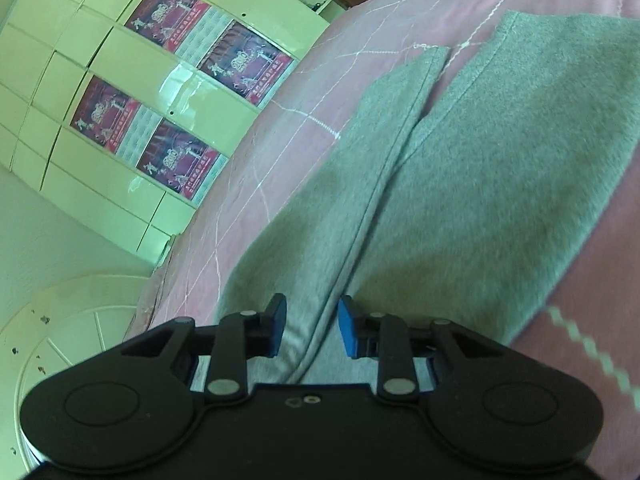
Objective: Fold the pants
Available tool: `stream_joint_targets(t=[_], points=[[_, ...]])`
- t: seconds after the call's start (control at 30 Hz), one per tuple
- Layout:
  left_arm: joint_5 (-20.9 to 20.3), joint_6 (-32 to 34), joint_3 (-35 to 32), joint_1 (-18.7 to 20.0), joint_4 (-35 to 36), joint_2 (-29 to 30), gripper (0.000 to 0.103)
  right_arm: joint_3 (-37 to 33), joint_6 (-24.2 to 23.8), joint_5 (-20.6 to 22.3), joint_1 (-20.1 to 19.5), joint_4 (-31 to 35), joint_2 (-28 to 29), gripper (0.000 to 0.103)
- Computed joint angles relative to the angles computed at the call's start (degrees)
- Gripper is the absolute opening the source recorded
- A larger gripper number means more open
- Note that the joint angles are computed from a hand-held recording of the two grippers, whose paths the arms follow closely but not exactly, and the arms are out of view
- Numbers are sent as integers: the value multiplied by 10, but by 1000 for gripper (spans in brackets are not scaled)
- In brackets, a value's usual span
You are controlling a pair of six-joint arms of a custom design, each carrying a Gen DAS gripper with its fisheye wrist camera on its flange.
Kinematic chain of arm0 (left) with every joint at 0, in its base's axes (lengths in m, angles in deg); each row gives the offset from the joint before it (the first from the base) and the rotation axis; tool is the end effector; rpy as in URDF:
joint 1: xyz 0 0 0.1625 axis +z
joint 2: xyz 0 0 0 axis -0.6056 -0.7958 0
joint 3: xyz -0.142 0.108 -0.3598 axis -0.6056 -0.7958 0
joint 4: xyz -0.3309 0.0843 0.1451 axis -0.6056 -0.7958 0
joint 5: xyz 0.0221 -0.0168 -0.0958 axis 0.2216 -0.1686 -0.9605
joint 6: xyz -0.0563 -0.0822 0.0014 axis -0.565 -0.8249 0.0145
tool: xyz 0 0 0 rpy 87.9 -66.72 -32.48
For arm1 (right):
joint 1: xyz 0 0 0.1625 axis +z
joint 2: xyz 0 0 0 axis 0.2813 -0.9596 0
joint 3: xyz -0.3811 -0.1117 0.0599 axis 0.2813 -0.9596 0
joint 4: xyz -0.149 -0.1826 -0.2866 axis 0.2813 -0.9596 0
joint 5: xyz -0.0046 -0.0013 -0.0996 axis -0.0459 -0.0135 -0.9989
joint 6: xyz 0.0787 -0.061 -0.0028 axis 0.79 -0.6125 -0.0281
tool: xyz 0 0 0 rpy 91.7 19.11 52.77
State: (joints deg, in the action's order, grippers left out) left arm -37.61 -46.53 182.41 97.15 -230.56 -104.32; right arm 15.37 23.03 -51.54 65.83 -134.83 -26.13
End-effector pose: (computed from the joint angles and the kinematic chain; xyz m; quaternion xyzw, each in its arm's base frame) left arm -0.1339 -0.6473 0.1741 0.0884 0.8467 -0.4346 0.2939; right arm 0.0394 -0.7238 0.1785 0.0953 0.8678 -0.4875 0.0122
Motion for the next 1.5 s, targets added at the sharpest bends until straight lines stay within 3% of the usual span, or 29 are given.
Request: stream_joint_targets(t=[0.07,0.13,0.2,0.27,0.3,0.37,0.4,0.53,0.6,0.63,0.7,0.77,0.83,0.87,0.93,1.03,1.17,1.23,1.33,1.43,1.5], points=[[25,-44,-29,-6,86,16,94,-19,12,2,-2,11,8,20],[45,-33,-46,-4,124,40,103,-30,15,0,-4,12,12,20],[69,17,-43,-10,90,58,103,-47,25,-2,-6,14,20,20],[70,-8,-37,-14,105,51,103,-59,34,0,-10,27,21,19],[69,-17,-36,-17,119,47,103,-64,39,0,-12,33,22,16],[69,-28,-34,-20,135,42,103,-75,43,2,-14,59,19,0],[69,-35,-30,-22,139,39,103,-77,36,5,-14,66,16,0],[60,-36,-21,-24,141,30,103,11,-57,43,2,-45,-34,0],[52,-23,-27,-16,133,29,103,72,-92,19,12,-98,-60,0],[51,-17,-34,-13,130,34,103,94,-94,-6,11,-105,-67,0],[52,-16,-43,-12,133,40,103,95,-75,-64,1,-49,-67,0],[48,-14,-49,-10,137,42,103,95,-24,-32,-25,-17,-70,0],[36,-6,-54,-3,145,37,103,107,11,16,-39,-61,-72,15],[32,-7,-51,-3,147,34,103,106,21,21,-40,-83,-69,20],[30,-6,-50,-3,147,33,103,88,30,18,-41,-106,-60,42],[36,-6,-49,-4,140,36,103,36,73,18,-49,-93,-43,44],[39,-7,-48,-5,137,37,103,-28,107,9,-58,-30,-24,31],[40,-9,-50,-6,141,38,103,-60,96,-8,-54,27,-20,5],[41,-5,-51,-5,137,40,103,-79,55,-20,-47,87,-25,0],[43,-1,-51,-5,132,42,103,-66,4,-23,-37,62,-37,0],[41,-2,-51,-5,134,41,103,-19,-18,2,-33,-21,-60,0]])
